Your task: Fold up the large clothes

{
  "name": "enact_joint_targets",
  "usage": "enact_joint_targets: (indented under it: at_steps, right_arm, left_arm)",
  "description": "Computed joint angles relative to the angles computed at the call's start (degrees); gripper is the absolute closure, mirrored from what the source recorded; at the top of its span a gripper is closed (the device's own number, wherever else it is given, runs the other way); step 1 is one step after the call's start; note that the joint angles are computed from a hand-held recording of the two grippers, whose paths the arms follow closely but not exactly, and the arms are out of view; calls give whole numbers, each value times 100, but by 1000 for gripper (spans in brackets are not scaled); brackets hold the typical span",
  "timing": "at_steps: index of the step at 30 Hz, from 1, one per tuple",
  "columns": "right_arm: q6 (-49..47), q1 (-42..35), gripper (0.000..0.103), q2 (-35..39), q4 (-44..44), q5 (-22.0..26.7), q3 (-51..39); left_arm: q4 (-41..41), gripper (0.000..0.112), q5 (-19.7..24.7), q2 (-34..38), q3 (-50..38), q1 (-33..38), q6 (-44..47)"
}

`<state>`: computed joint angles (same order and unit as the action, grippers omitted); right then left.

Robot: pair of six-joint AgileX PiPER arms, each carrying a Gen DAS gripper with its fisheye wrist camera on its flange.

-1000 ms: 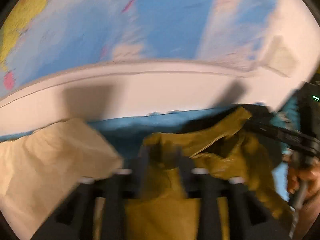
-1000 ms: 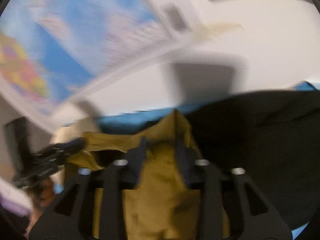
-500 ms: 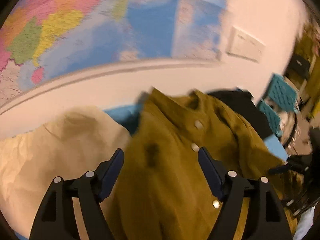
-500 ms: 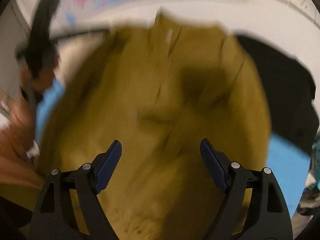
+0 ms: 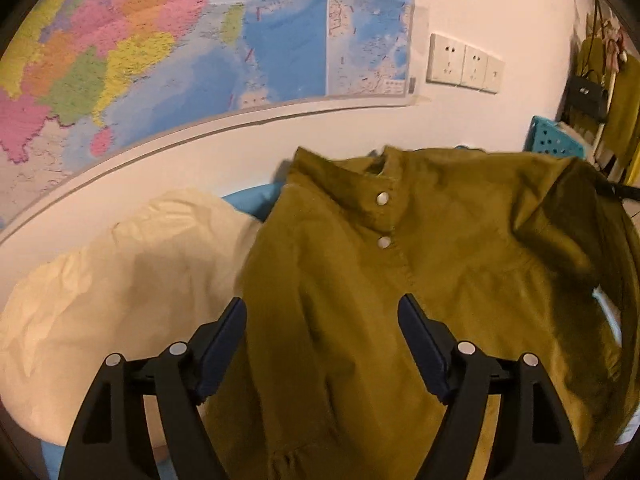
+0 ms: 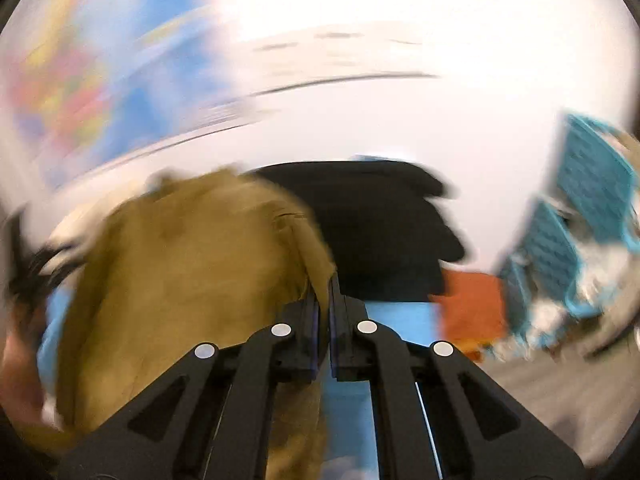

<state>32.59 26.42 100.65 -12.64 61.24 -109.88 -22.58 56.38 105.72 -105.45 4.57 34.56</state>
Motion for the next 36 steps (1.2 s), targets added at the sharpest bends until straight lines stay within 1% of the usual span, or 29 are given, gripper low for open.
enact_joint_targets:
  at_steps: [1, 3, 4, 5, 6, 7, 8, 9, 10, 11, 12, 13, 16, 18, 20, 21, 22, 23, 24, 25, 26, 27, 29, 30, 31, 32, 34, 35, 36]
  right_arm:
    - [36, -341, 99, -20, 366, -373, 433]
    - [201, -713, 97, 145, 733, -751, 903]
    - [37, -887, 90, 237, 990, -833, 1082]
    - [59, -973, 84, 367, 1018, -840, 1175]
    - [277, -994, 72, 395, 983, -979, 1380]
    - [265, -1029, 59, 393, 1172, -1162, 1561]
    - [75, -1127, 53, 179, 1430, -1421, 1879]
    - [-86, -1220, 38, -228, 1614, -1731, 2421]
    - [-192, -1246, 28, -605, 1756, -2087, 2862]
    - [-299, -1279, 27, -937, 1819, -2226, 3180]
    - [-434, -1257, 25, -1287, 1883, -2330, 3481]
    - [-633, -1188, 22, -1579, 1985, -2310, 3716]
    - [-914, -819, 9, -2058, 1984, -2073, 4025]
    - [-612, -165, 6, -2285, 1560, -2004, 4297]
    - [-292, 247, 9, -2240, 1141, -1953, 4436]
    - [-158, 353, 19, -2199, 1028, -1967, 4539]
    - [-47, 383, 45, -2178, 973, -1920, 4527]
    - [-71, 291, 58, -2207, 1101, -2006, 4638]
    - [-158, 177, 72, -2273, 1239, -2112, 4743]
    - [-275, 62, 83, -2347, 1348, -2215, 4836]
    - [-229, -11, 86, -2458, 1290, -2287, 4917]
    - [-251, -109, 87, -2567, 1351, -2340, 4976]
    - [-414, -254, 91, -2755, 1487, -2411, 5056]
    - [-375, -266, 92, -2831, 1426, -2402, 5048]
    - [-428, -313, 93, -2895, 1470, -2404, 5038]
    - [-601, -397, 93, -2963, 1642, -2438, 5040]
    - [-814, -521, 94, -3068, 1875, -2472, 5018]
    - [-825, -529, 94, -3097, 1838, -2439, 4957]
    - [-872, -544, 94, -3128, 1864, -2442, 4915]
  left_arm:
    - [46, 37, -32, -7, 52, 4, -29]
    - [223, 37, -104, -32, 145, 7, -146]
    - [283, 37, -129, -36, 172, 8, -177]
    - [326, 37, -145, -52, 213, 35, -213]
    - [348, 37, -126, -66, 235, 64, -230]
    - [360, 37, -125, -118, 300, 99, -206]
    - [338, 37, -160, -181, 396, 147, -138]
    - [295, 34, -189, -272, 510, 202, -53]
    - [186, 31, -217, -397, 676, 297, 117]
    - [106, 31, -251, -492, 813, 371, 247]
    - [44, 30, -284, -588, 954, 442, 359]
    - [-37, 30, -288, -681, 1091, 520, 494]
    - [-243, 29, -372, -993, 1582, 720, 896]
    - [-409, 29, -373, -1177, 1951, 867, 1048]
    - [-563, 28, -228, -1280, 2227, 999, 1172]
    - [-605, 28, -189, -1363, 2383, 1057, 1291]
    - [-651, 28, -209, -1478, 2556, 1116, 1452]
    - [-751, 28, -213, -1637, 2765, 1208, 1680]
    - [-908, 25, -61, -1735, 2887, 1337, 1905]
    - [-1127, 23, 211, -1795, 2987, 1499, 2190]
    - [-1197, 23, 279, -1876, 3115, 1555, 2347]
    - [-1145, 24, 147, -2037, 3359, 1535, 2441]
    - [-754, 59, 0, -2122, 3573, 1340, 2260]
    - [-304, 92, -238, -2096, 3627, 1133, 1870]
    - [-83, 99, -264, -2056, 3576, 1059, 1606]
    - [-91, 104, -141, -1965, 3402, 1091, 1471]
    - [-67, 107, -296, -2042, 3173, 1154, 1372]
    - [-270, 107, -186, -2021, 2850, 1348, 1388]
    - [-448, 107, 92, -1890, 2416, 1566, 1339]
